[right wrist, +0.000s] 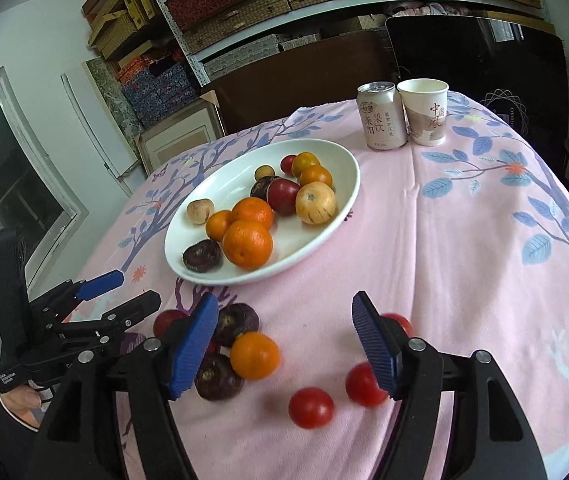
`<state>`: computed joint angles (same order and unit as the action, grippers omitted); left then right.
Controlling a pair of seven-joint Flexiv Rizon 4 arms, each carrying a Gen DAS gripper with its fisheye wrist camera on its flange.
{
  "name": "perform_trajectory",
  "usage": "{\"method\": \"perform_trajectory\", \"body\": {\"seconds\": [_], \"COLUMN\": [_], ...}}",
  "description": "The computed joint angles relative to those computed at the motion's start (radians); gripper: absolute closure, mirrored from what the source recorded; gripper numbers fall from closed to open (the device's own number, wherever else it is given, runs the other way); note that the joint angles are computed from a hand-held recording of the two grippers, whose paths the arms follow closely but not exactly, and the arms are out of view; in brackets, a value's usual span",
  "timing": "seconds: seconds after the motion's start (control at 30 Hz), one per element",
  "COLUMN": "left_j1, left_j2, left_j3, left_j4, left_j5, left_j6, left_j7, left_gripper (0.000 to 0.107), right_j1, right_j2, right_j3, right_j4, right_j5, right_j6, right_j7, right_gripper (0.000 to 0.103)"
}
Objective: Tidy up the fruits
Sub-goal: 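Grasp a red tomato with the right tool while the left tool grasps a red plum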
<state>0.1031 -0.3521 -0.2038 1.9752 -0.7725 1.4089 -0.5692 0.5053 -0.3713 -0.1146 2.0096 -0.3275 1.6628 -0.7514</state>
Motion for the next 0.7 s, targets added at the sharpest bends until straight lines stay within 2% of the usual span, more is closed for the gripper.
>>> {"method": "perform_trajectory", "body": {"seconds": [0.1, 0.17, 0.27, 0.4, 0.47, 0.63, 0.7], "left_j1": [0.019, 0.032, 0.029, 0.014, 0.006, -0.019, -0.032], "left_j2": [0.012, 0.018, 0.020, 0.020, 0.020, 0.019, 0.013], "left_j3": [-0.031, -0.053, -0.058, -0.043, -0.039, -0.018, -0.003], "left_j4": [0.030, 0.041, 0.046, 0.042, 0.043, 0.039, 0.037], "left_j5": [-0.054, -0.106, -0.164, -0.216, -0.244, -0.294, -0.290], "left_j6": [0.019, 0.026, 0.031, 0.010, 0.010, -0.016, -0.017], "left_j7": [0.039, 0.080, 0.124, 0.168, 0.202, 0.262, 0.267], "left_gripper": [0.026, 0.025, 0.025, 0.023, 0.023, 0.023, 0.023], "right_j1": [0.104, 0.131, 0.133, 0.148, 0.103, 0.024, 0.029], "right_j2": [0.039, 0.058, 0.079, 0.090, 0.076, 0.029, 0.018], "right_j3": [-0.111, -0.130, -0.112, -0.112, -0.054, 0.026, 0.007], "right_j4": [0.080, 0.118, 0.158, 0.172, 0.152, 0.085, 0.070], "right_j5": [-0.024, -0.027, -0.020, -0.071, -0.080, -0.116, -0.165], "right_j6": [0.021, 0.030, 0.027, -0.038, -0.071, -0.153, -0.171], "right_j7": [0.026, 0.028, 0.024, 0.042, 0.037, 0.052, 0.085], "right_gripper": [0.033, 0.033, 0.033, 0.033, 0.033, 0.033, 0.033]}}
